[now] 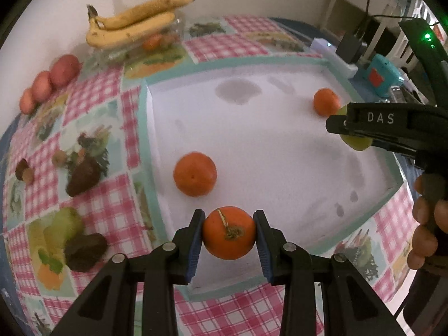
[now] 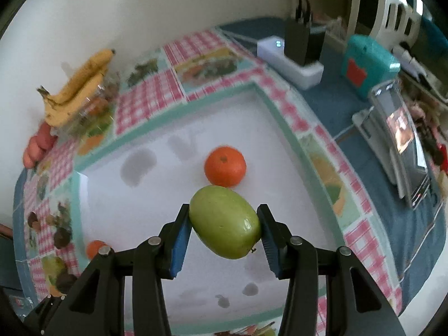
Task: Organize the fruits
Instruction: 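Carry the orange and the green fruit over the white tray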
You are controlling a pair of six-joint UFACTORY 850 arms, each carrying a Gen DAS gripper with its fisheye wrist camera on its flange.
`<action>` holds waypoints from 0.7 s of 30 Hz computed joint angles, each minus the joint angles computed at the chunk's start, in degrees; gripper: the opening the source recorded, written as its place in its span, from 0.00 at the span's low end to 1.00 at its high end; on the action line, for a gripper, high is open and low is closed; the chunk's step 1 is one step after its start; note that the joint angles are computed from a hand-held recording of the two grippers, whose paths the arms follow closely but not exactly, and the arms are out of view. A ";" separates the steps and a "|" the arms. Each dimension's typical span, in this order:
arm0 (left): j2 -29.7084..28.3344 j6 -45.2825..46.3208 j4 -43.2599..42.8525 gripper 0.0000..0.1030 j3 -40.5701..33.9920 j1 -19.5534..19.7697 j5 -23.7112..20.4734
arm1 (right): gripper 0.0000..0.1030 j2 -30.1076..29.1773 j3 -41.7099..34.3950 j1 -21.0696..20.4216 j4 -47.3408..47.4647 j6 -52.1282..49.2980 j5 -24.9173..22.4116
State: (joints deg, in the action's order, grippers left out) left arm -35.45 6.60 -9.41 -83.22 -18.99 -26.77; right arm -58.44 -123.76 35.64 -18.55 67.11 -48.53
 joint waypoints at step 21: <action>-1.98 -7.05 7.73 0.37 -1.17 -2.35 -0.71 | 0.48 -6.19 -7.88 0.15 0.85 -4.44 -6.71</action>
State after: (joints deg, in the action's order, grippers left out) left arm -37.42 -0.45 -1.68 -84.38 -21.33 -27.48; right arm -64.63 -131.64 35.79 -17.70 62.67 -55.24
